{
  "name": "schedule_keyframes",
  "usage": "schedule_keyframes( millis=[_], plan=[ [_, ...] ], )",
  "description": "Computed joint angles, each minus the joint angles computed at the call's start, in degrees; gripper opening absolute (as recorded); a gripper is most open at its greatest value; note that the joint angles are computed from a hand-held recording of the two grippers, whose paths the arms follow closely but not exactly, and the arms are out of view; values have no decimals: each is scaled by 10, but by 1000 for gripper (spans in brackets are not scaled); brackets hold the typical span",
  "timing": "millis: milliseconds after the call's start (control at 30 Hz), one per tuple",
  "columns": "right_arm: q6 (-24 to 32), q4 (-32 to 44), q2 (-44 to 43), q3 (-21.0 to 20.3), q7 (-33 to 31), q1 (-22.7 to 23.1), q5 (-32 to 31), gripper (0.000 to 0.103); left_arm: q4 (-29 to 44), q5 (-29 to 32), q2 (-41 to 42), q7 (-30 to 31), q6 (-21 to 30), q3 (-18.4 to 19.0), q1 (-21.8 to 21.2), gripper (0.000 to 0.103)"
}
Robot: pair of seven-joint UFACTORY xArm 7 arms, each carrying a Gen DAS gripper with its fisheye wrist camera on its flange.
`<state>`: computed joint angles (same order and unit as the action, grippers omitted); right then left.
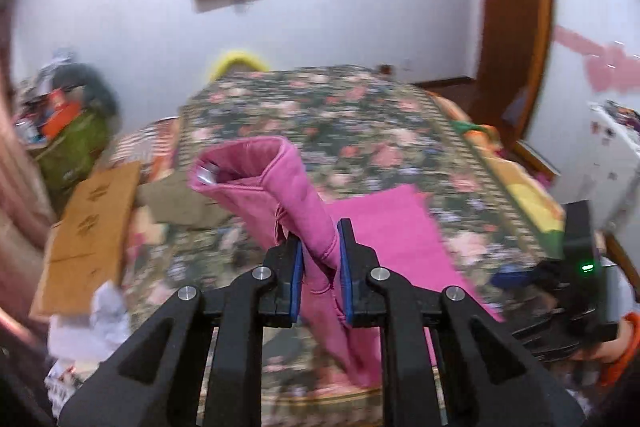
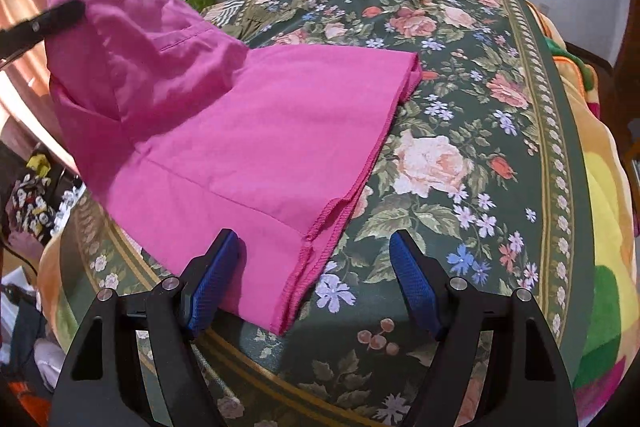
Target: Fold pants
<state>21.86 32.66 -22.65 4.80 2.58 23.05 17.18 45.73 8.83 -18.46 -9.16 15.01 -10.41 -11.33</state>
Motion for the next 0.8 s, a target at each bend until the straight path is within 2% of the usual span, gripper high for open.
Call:
schedule_keyframes(
  millis=[67,167,333,500,633,700,767,800],
  plan=[
    [0,-5,-9,-3,4,0,5,75,26,-49,28,46,17,23,-47,16],
    [-1,-18,-32,-5,15,-10,2,75,56,-124,61,102,50,40,-90,15],
    [5,-42,-74,-11,37,-28,-11,75,86,-275,104,207,100,48,-127,13],
    [16,-57,-106,-17,50,-40,-24,75,92,-330,133,242,133,31,-117,13],
    [20,-63,-123,-22,55,-42,-29,75,81,-320,126,251,140,17,-111,15],
    [18,-62,-126,-23,58,-42,-30,75,76,-291,115,242,145,11,-109,23],
    [15,-58,-126,-22,61,-42,-31,75,75,-280,106,243,144,13,-107,49],
    [12,-54,-123,-22,61,-39,-30,75,72,-268,98,234,135,13,-104,55]
  ],
)
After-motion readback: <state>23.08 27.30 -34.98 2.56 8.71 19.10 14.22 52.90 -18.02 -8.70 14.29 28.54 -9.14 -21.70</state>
